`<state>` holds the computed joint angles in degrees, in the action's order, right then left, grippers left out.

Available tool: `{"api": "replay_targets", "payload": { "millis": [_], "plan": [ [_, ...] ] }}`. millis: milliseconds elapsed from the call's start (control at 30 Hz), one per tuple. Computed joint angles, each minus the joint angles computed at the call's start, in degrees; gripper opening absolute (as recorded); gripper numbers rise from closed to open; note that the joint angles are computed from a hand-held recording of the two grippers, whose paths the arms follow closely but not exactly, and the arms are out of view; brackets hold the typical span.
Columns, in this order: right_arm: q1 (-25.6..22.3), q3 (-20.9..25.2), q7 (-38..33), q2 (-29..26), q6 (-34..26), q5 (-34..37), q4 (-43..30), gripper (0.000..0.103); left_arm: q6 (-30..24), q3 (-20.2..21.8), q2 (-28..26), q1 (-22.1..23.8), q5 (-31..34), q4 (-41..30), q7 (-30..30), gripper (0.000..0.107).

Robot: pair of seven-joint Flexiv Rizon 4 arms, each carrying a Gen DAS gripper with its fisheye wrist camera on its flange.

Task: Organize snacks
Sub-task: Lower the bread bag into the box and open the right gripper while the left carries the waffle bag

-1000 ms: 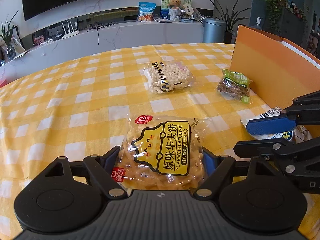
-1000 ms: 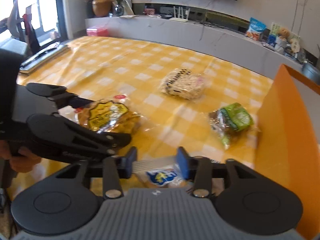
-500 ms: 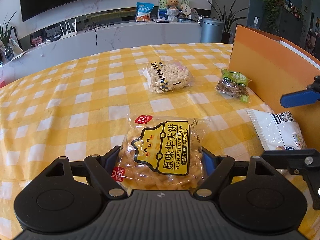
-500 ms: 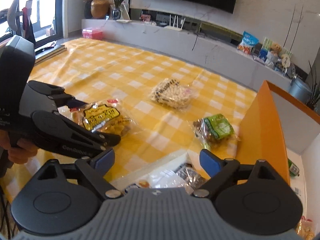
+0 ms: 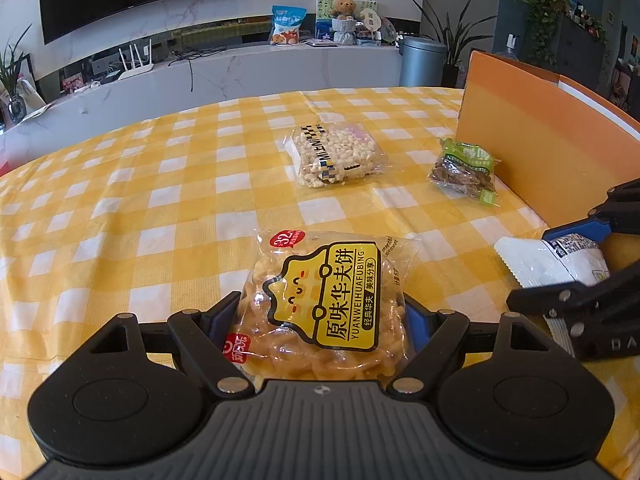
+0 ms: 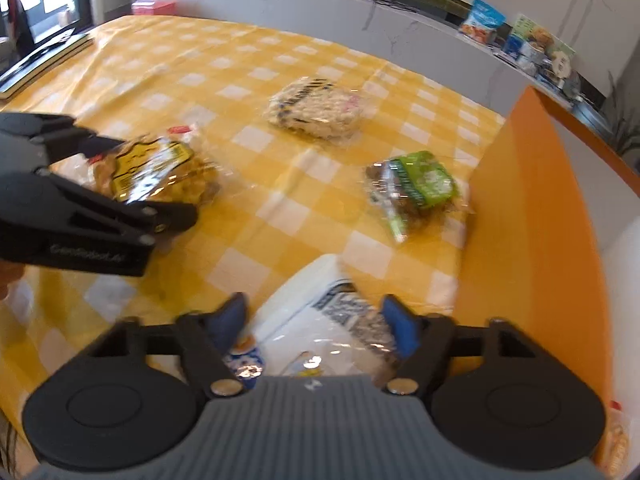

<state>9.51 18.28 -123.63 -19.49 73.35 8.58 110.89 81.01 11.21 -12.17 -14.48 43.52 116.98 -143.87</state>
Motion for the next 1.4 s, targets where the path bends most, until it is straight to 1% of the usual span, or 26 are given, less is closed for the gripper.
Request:
{"api": "replay_targets", "payload": {
  "millis": [67, 100, 167, 233, 300, 367, 500, 567, 633, 700, 733, 800, 900, 1000, 1067, 1133, 1167, 1267, 1333, 1400],
  "plan": [
    [-1.8, 1.6, -1.8, 0.0, -1.7, 2.7, -1.2, 0.050, 2.5, -1.0, 0.1, 1.5, -2.5, 1.3, 2.1, 0.092],
    [-2.5, 2.1, -2.6, 0.1, -2.4, 4.0, -1.6, 0.049, 3.9, -1.4, 0.1, 2.1, -4.1, 2.0, 3.3, 0.092],
    [-4.6, 4.1, -5.6, 0.4, -5.3, 8.7, -3.5, 0.045, 4.9, -0.1, 0.0, 0.9, -4.0, 1.8, 3.1, 0.092],
    [-5.3, 4.6, -7.7, 0.8, -7.1, 13.0, -4.8, 0.044, 4.4, 1.6, 0.2, -0.9, -2.4, 0.9, 1.4, 0.092],
    [-5.7, 4.7, -10.0, 1.3, -8.0, 16.8, -5.9, 0.043, 5.2, 1.6, 0.6, -0.7, -2.9, 1.2, 1.4, 0.092],
    [-6.2, 4.7, -12.1, 1.9, -9.2, 21.0, -7.1, 0.043, 5.7, 0.8, 1.1, 0.3, -5.0, 2.0, 3.2, 0.092],
    [-8.0, 4.3, -16.5, 3.3, -13.1, 29.8, -9.9, 0.043, 5.4, 2.0, 2.4, -1.0, -2.9, 1.1, 1.1, 0.092],
    [-9.0, 4.0, -19.4, 4.3, -14.7, 34.5, -11.1, 0.043, 5.1, 2.0, 3.2, -1.1, -1.3, 0.4, -0.7, 0.092],
    [-10.3, 3.7, -23.5, 5.6, -16.0, 39.6, -12.1, 0.043, 2.5, 1.9, 4.2, -2.0, 1.9, -1.3, -4.3, 0.092],
    [-11.6, 2.4, -24.6, 7.2, -18.2, 44.2, -13.6, 0.043, -0.6, 1.3, 5.3, -2.5, 5.7, -3.2, -8.2, 0.092],
    [-12.3, 1.6, -24.8, 7.8, -19.1, 46.7, -14.5, 0.043, -1.1, 0.7, 5.8, -2.4, 7.0, -3.8, -9.5, 0.092],
    [-13.6, -0.1, -26.2, 9.1, -20.3, 51.6, -15.8, 0.043, -1.9, -0.9, 6.5, -1.6, 7.9, -4.8, -10.6, 0.092],
    [-14.6, -3.2, -28.0, 10.5, -19.5, 57.3, -16.7, 0.043, -2.2, -3.6, 6.6, 0.2, 7.0, -6.4, -10.6, 0.092],
    [-14.5, -6.8, -27.1, 10.2, -18.5, 59.9, -17.5, 0.043, 0.9, -6.1, 4.8, 2.1, 3.3, -8.4, -8.0, 0.092],
    [-14.2, -8.8, -24.0, 9.2, -17.2, 60.5, -18.3, 0.043, 2.7, -6.3, 3.2, 1.8, 1.8, -10.2, -7.3, 0.092],
    [-14.4, -9.9, -21.2, 7.9, -16.5, 60.7, -19.1, 0.043, 5.0, -6.3, 1.5, 1.5, -0.7, -11.7, -5.4, 0.092],
    [-14.5, -10.1, -19.8, 7.2, -16.1, 60.4, -19.4, 0.043, 5.9, -6.7, 0.5, 1.6, -2.6, -12.3, -3.7, 0.092],
    [-14.5, -10.3, -13.5, 5.0, -15.5, 57.3, -20.1, 0.043, 7.0, -10.4, -2.0, 3.8, -11.0, -12.8, 4.9, 0.092],
    [-14.9, -9.9, -10.8, 3.7, -14.9, 56.1, -20.4, 0.043, 7.9, -11.6, -3.8, 4.0, -14.4, -13.7, 8.3, 0.092],
    [-15.1, -9.0, -9.9, 2.7, -13.8, 54.9, -20.7, 0.043, 8.7, -12.0, -5.5, 3.8, -16.8, -14.6, 10.9, 0.092]
  ]
}}
